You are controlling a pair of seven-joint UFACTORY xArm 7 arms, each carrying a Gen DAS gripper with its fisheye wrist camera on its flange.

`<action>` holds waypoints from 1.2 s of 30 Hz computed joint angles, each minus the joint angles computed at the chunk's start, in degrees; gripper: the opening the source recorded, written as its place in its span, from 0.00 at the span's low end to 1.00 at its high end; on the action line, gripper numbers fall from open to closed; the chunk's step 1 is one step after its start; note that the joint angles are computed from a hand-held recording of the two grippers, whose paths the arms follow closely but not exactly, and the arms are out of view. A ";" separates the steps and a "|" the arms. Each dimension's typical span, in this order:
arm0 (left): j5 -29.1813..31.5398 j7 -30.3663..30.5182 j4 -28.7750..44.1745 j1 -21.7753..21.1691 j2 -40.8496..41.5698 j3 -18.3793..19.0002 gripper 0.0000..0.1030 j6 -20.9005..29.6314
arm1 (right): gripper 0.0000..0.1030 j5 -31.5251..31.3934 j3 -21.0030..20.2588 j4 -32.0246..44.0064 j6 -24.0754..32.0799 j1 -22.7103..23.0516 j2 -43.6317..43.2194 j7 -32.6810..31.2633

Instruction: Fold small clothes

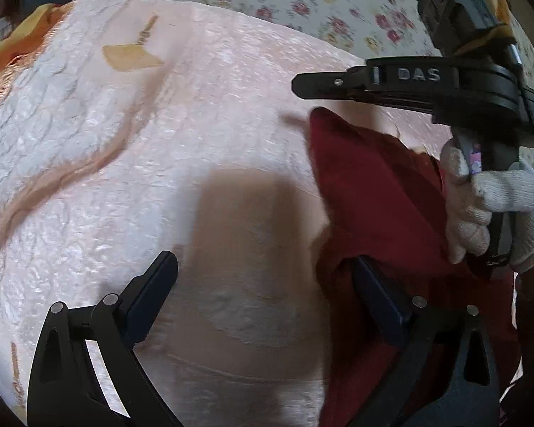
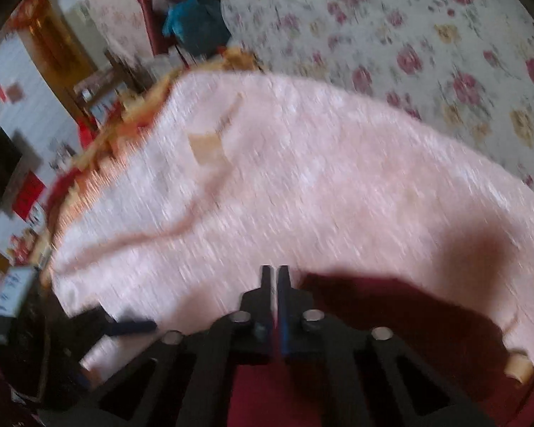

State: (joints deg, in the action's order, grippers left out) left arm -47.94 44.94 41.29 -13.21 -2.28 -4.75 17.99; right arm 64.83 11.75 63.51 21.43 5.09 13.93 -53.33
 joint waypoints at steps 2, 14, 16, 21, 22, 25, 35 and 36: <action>1.43 -2.34 -0.06 0.36 0.44 0.07 0.96 -2.05 | 0.01 -3.86 -0.52 2.20 -2.33 1.95 2.31 4.57; -9.45 8.97 -0.67 -0.04 -3.63 1.62 0.96 6.17 | 0.59 -10.51 -4.22 -8.73 4.37 -0.03 -7.64 6.61; -8.93 9.49 -0.18 -0.50 -3.01 1.31 0.96 6.33 | 0.60 -10.39 -4.63 -8.77 5.20 -0.09 -6.68 6.38; -5.36 7.01 0.70 -0.67 -1.46 0.40 0.96 6.20 | 0.48 -5.36 -3.89 -7.56 4.82 -1.16 -3.66 1.89; -4.44 6.21 0.60 -0.62 -1.36 0.26 0.96 5.71 | 0.39 -5.97 -3.68 -7.40 3.39 -0.76 -3.04 1.90; -3.92 5.01 0.51 -0.37 -1.19 0.40 0.96 4.61 | 0.15 -8.30 -2.52 -7.04 -0.14 0.00 -1.98 2.11; -11.94 8.51 1.24 0.48 -1.61 1.45 0.96 3.78 | 0.04 -4.53 1.64 -2.09 -6.57 0.25 2.38 -0.17; -12.36 9.07 1.31 0.39 -1.66 1.32 0.96 4.08 | 0.04 -5.20 1.81 -2.12 -6.95 0.25 2.53 0.52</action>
